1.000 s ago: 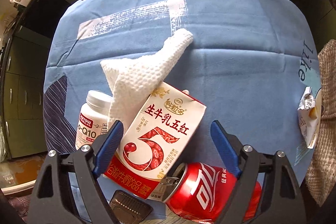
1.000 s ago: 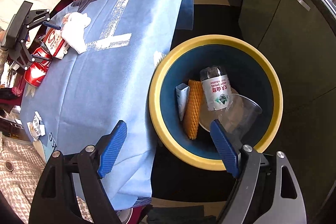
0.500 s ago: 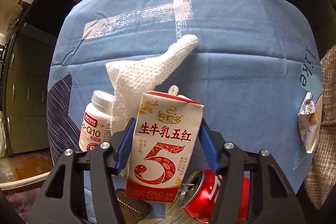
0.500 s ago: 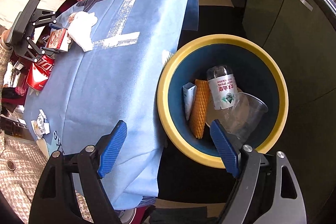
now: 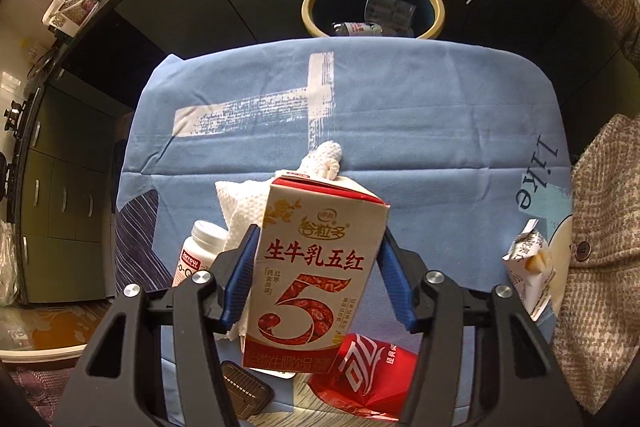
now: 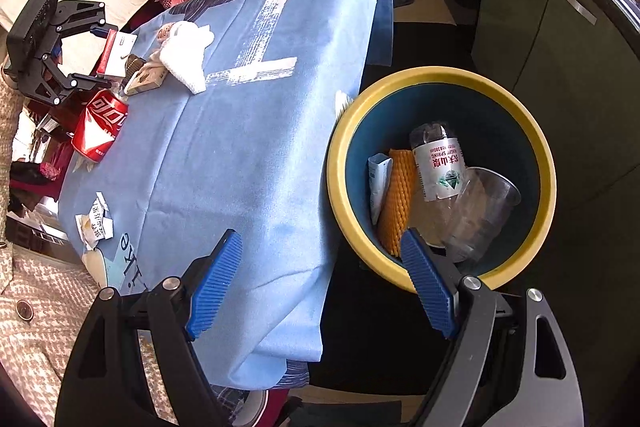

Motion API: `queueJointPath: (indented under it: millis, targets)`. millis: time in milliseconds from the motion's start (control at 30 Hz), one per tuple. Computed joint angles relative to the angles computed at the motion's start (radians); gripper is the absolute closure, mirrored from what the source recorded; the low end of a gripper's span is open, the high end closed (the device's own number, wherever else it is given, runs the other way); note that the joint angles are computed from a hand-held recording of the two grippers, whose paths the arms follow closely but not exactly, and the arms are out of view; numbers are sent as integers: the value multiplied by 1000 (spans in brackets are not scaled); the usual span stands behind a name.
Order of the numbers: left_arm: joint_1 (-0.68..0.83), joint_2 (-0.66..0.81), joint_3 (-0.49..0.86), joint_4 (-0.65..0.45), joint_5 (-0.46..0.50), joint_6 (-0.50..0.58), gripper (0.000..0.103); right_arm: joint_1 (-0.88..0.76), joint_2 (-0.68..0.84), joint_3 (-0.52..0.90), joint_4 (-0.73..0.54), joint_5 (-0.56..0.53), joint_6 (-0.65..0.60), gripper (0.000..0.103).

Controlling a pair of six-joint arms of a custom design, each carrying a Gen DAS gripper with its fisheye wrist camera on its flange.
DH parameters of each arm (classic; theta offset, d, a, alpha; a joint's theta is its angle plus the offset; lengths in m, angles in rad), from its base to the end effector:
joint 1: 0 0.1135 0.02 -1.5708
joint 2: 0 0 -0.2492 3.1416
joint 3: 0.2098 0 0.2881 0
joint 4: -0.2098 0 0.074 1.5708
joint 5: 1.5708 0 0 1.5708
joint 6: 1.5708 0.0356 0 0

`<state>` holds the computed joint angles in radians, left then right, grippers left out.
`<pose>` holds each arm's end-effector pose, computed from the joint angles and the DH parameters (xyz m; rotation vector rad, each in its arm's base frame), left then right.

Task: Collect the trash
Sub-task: 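Carry the milk carton over the bin and open the left gripper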

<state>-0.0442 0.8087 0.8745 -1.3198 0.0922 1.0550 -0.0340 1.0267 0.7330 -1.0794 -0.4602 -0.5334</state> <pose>0.1590 -0.0103 0.2682 1.4899 2.3925 0.1042 0.1993 0.0090 0.1987 -0.7481 2.6727 0.5469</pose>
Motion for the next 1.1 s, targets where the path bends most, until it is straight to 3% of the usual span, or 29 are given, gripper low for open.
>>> queueJointPath:
  millis: [233, 433, 633, 800, 1100]
  targets:
    - [-135, -21, 35, -32, -6, -109, 48, -118, -97, -33, -92, -57, -105, 22]
    - [-347, 69, 103, 14, -25, -269, 51, -332, -153, -28, -210, -124, -271, 22]
    - [-597, 311, 212, 171, -56, -433, 51, -634, -125, 1, -350, -156, -535, 22]
    - [-706, 579, 333, 325, -37, -507, 51, -857, -42, 12, -409, -150, -715, 22]
    - [-776, 891, 526, 429, -56, -559, 51, -1050, 96, 28, -411, -116, -864, 22]
